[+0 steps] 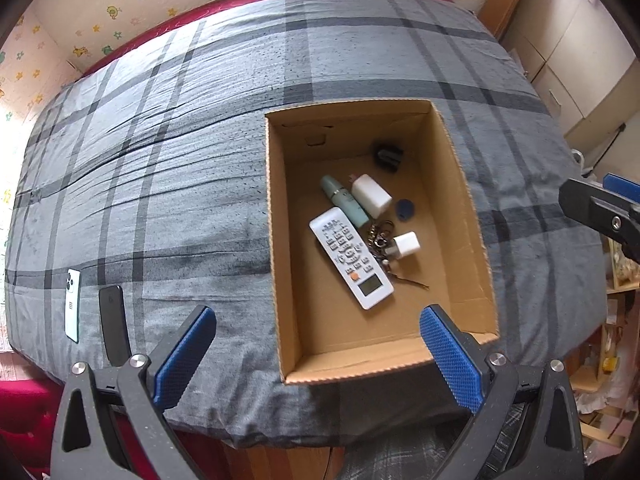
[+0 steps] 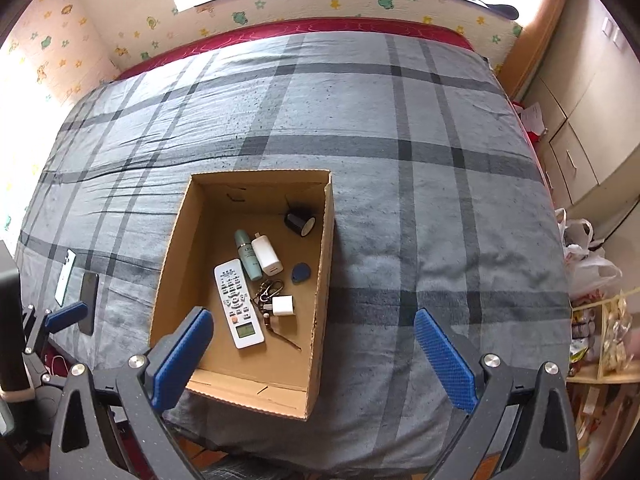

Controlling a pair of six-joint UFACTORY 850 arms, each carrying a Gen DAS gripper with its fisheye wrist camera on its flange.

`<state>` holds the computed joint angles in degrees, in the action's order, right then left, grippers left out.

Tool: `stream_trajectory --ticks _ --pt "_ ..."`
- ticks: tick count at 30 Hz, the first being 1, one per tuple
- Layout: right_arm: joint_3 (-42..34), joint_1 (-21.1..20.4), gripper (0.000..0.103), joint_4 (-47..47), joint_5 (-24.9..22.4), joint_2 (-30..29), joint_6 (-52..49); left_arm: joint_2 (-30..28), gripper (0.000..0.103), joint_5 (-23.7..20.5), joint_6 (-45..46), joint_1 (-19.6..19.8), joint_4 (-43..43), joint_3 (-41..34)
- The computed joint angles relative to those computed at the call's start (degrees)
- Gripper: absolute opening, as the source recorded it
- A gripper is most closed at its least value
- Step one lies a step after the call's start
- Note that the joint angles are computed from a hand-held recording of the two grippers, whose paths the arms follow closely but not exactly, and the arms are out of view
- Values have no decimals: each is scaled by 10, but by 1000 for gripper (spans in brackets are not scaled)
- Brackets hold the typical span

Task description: Organize rigid objects

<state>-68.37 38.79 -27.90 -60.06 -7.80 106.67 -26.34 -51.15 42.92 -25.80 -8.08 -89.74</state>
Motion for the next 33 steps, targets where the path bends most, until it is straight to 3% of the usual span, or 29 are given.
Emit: stream_trajectory --ticks 33 --pt "0 31 103 -14 -31 9 30 43 103 11 23 -9 -14 44"
